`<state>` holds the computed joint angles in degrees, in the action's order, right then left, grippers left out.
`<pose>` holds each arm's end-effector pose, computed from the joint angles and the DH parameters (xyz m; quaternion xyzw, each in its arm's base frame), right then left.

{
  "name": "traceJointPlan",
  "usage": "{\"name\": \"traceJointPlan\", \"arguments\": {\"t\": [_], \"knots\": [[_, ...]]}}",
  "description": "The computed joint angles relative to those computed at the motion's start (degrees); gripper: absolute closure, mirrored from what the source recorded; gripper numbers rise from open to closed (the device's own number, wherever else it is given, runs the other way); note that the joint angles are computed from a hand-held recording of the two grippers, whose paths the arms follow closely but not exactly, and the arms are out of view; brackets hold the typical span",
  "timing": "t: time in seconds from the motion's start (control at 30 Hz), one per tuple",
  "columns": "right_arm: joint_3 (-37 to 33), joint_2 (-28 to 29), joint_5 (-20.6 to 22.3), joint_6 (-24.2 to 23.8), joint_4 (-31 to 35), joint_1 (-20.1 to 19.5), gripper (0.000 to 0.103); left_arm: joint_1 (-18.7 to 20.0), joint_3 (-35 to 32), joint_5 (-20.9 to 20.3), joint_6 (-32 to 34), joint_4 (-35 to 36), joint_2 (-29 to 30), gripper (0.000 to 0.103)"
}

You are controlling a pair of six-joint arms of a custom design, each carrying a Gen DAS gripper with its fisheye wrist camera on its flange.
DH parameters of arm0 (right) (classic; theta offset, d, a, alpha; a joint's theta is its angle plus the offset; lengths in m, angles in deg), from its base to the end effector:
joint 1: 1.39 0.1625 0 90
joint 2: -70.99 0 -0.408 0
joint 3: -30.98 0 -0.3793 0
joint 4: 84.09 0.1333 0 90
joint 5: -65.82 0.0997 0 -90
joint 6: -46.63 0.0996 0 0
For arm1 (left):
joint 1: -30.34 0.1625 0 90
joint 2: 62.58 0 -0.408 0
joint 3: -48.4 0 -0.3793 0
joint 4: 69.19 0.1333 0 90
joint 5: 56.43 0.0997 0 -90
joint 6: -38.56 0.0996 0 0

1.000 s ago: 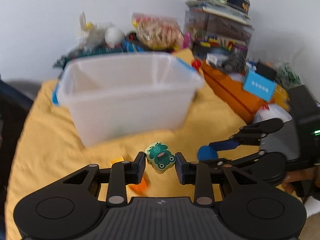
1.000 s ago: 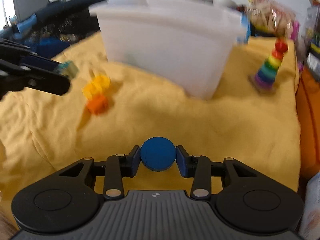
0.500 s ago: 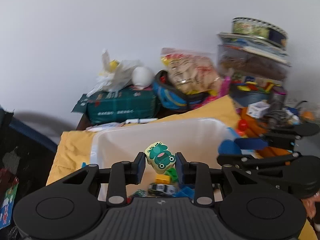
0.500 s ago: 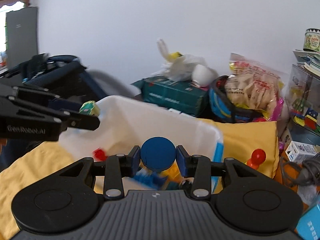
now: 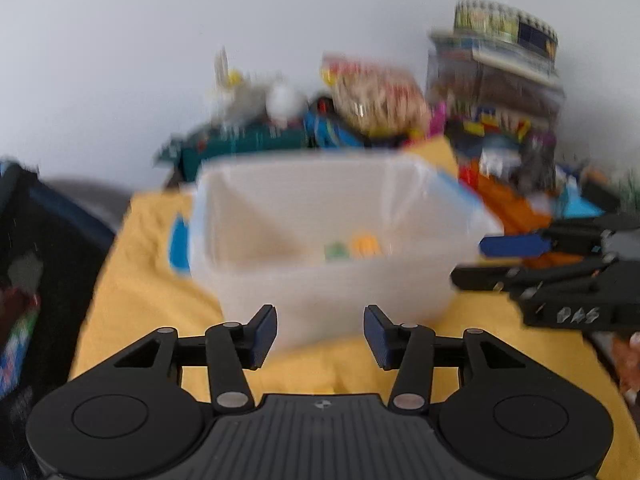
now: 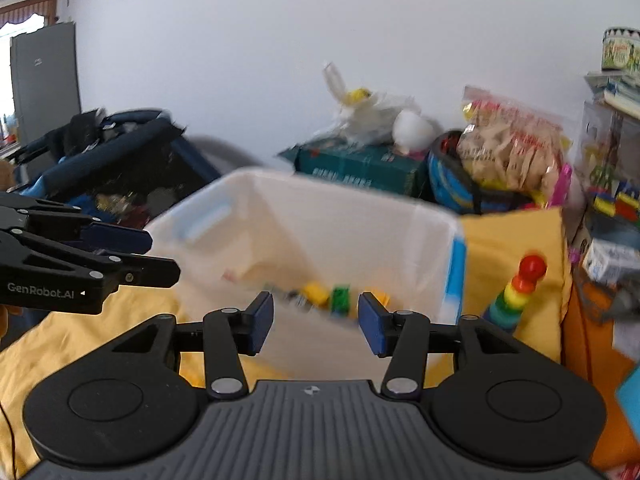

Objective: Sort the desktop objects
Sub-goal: 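Grasp the orange brick with the right tool while the left grasps the yellow brick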

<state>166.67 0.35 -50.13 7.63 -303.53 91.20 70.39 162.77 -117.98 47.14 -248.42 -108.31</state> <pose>0.1086 -0.4146 0.2547 0.1809 -0.8134 0.4339 0.3427 -0.3025 -0.4904 0.0545 0.4279 0.8535 -0.2475 0.1650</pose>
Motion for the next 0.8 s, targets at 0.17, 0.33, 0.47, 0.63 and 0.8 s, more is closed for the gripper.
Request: {"name": "traceJointPlan", "arguments": {"t": [0.17, 0.33, 0.47, 0.63, 0.8], "knots": [[4.7, 0.7, 0.7, 1.9, -2.5, -1.1, 0.052, 1.9, -0.8, -0.2, -6.2, 7.7, 2.6, 0.052], [6.1, 3.3, -1.9, 0.5, -1.9, -0.9, 0.052, 5.5, -4.4, -4.2, -9.5, 13.5, 5.1, 0.074], [5.8, 4.4, -3.0, -0.2, 0.6, -0.8, 0.052, 5.5, -1.1, -3.6, -6.5, 10.4, 2.2, 0.074], [5.1, 4.7, -0.2, 2.1, 6.8, -1.5, 0.052, 5.2, 4.0, -3.2, -8.0, 12.2, -4.2, 0.074], [2.5, 9.0, 2.2, 4.4, 8.1, -2.2, 0.056, 3.4, 9.1, -0.7, -9.2, 11.4, -7.1, 0.073]]}}
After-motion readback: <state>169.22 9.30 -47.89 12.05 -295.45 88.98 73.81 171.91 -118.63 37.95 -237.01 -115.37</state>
